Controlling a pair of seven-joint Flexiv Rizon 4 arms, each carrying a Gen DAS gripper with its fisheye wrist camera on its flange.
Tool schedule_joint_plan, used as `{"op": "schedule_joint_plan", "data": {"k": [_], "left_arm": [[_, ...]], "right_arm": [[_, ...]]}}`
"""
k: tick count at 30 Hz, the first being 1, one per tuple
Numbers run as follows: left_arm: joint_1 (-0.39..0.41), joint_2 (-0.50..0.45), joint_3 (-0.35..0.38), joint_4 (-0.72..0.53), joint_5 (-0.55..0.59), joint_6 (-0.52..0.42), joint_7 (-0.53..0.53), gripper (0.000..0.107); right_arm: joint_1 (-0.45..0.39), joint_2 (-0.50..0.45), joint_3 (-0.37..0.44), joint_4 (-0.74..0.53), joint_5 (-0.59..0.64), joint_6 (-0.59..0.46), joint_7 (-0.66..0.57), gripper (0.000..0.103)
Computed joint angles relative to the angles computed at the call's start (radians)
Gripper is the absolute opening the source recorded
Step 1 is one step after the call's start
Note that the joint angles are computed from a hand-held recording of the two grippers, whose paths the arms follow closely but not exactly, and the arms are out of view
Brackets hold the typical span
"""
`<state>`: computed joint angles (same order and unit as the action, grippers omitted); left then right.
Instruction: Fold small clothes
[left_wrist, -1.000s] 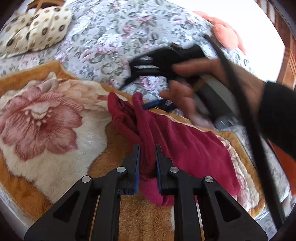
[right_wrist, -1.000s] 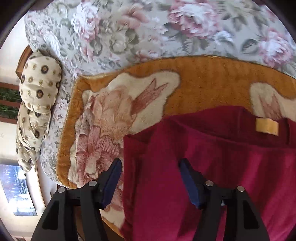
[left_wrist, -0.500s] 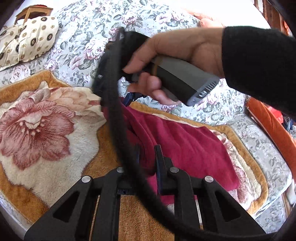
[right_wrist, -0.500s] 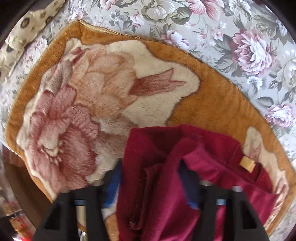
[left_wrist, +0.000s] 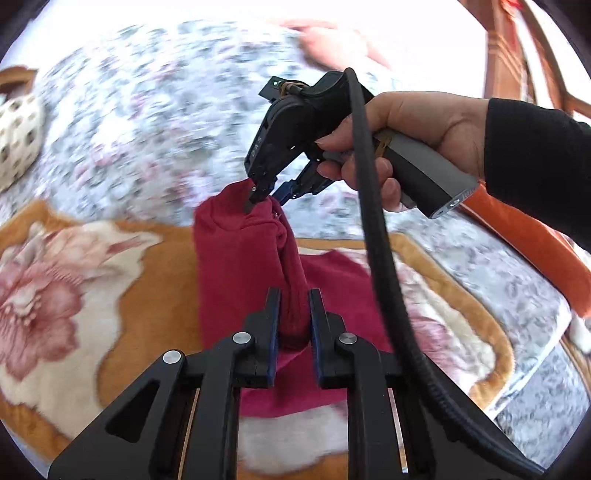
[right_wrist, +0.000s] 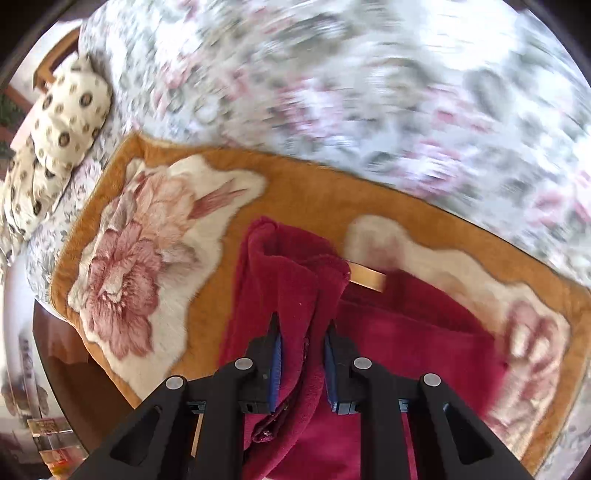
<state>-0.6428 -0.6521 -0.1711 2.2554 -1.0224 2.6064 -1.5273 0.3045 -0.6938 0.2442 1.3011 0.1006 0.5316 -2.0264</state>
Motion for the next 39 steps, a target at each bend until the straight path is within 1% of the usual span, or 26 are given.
{"op": "schedule_joint_plan", "data": {"k": [1,6,8,11,16,17,18,19,21,22,23,25,26,27,28,29,30,31,32,33,34,35,36,37,38,39], "left_arm": [[-0.005,-0.007,-0.004,-0.028,-0.002,-0.015,0.027,0.013],[-0.029,-0.061,-0.027,-0.208,-0.043,-0.144,0.208,0.013],[-0.045,-0.089,-0.028,-0.283,-0.090,-0.207,0.299,0.013],[-0.054,-0.125,-0.030,-0.365,-0.149,-0.280,0.395,0.013],[-0.046,-0.147,-0.036,-0.437,-0.252,-0.418,0.534,0.014],[-0.043,-0.147,-0.038,-0.444,-0.268,-0.447,0.554,0.014],[-0.038,-0.145,-0.041,-0.446,-0.277,-0.477,0.565,0.017],[-0.044,-0.144,-0.040,-0.445,-0.284,-0.491,0.564,0.018],[-0.021,-0.122,-0.047,-0.400,-0.218,-0.527,0.499,0.022],[0.012,-0.108,-0.069,-0.365,-0.148,-0.535,0.439,0.022],[0.074,-0.089,-0.115,-0.310,-0.033,-0.533,0.342,0.022],[0.174,-0.061,-0.201,-0.219,0.133,-0.498,0.195,0.022],[0.203,-0.052,-0.223,-0.186,0.190,-0.472,0.141,0.022],[0.219,-0.039,-0.234,-0.146,0.233,-0.426,0.084,0.023],[0.211,-0.022,-0.223,-0.115,0.239,-0.389,0.047,0.023],[0.192,-0.002,-0.200,-0.091,0.224,-0.360,0.025,0.023],[0.170,0.013,-0.175,-0.072,0.207,-0.337,0.012,0.023],[0.148,0.026,-0.149,-0.054,0.190,-0.317,0.006,0.023],[0.112,0.038,-0.110,-0.039,0.136,-0.298,0.018,0.023],[0.092,0.045,-0.086,-0.034,0.102,-0.306,0.028,0.023],[0.084,0.047,-0.067,-0.031,0.086,-0.322,0.032,0.023],[0.096,0.044,-0.055,-0.027,0.106,-0.342,0.022,0.023],[0.120,0.037,-0.051,-0.024,0.147,-0.365,-0.001,0.023],[0.133,0.028,-0.048,-0.027,0.157,-0.393,-0.014,0.023],[0.175,0.018,-0.059,-0.031,0.203,-0.451,-0.051,0.023],[0.226,0.015,-0.084,-0.019,0.272,-0.478,-0.096,0.023]], "right_arm": [[-0.029,-0.001,-0.001,-0.016,0.012,-0.017,-0.019,0.018],[-0.102,-0.022,-0.032,-0.053,0.022,-0.047,-0.063,0.018],[-0.127,-0.042,-0.041,-0.072,0.020,-0.054,-0.084,0.018],[-0.155,-0.074,-0.041,-0.099,0.029,-0.057,-0.116,0.018],[-0.152,-0.116,-0.061,-0.100,-0.006,-0.022,-0.135,0.018],[-0.153,-0.120,-0.062,-0.092,-0.011,-0.003,-0.141,0.019],[-0.152,-0.124,-0.064,-0.078,-0.018,0.030,-0.149,0.019],[-0.158,-0.129,-0.059,-0.077,-0.016,0.040,-0.155,0.019],[-0.191,-0.146,-0.033,-0.109,0.031,0.024,-0.147,0.022],[-0.204,-0.149,-0.025,-0.117,0.053,0.025,-0.139,0.023],[-0.218,-0.146,-0.020,-0.116,0.080,0.044,-0.126,0.024],[-0.248,-0.134,-0.014,-0.092,0.129,0.117,-0.110,0.024],[-0.265,-0.127,-0.004,-0.080,0.152,0.142,-0.115,0.024],[-0.273,-0.111,-0.004,-0.052,0.159,0.174,-0.123,0.024],[-0.273,-0.092,-0.008,-0.018,0.159,0.221,-0.128,0.024],[-0.267,-0.062,-0.022,0.038,0.156,0.307,-0.126,0.024],[-0.267,-0.045,-0.026,0.066,0.155,0.352,-0.112,0.024],[-0.277,-0.031,-0.019,0.085,0.162,0.385,-0.106,0.024],[-0.307,-0.014,0.010,0.106,0.189,0.417,-0.129,0.024],[-0.363,0.014,0.071,0.132,0.246,0.426,-0.200,0.024],[-0.409,0.033,0.119,0.146,0.290,0.405,-0.270,0.024],[-0.463,0.063,0.173,0.174,0.344,0.363,-0.372,0.024],[-0.529,0.101,0.234,0.217,0.407,0.307,-0.510,0.024],[-0.570,0.128,0.267,0.253,0.444,0.263,-0.616,0.024],[-0.598,0.161,0.289,0.307,0.461,0.227,-0.725,0.024],[-0.605,0.194,0.295,0.376,0.461,0.237,-0.821,0.024]]}}
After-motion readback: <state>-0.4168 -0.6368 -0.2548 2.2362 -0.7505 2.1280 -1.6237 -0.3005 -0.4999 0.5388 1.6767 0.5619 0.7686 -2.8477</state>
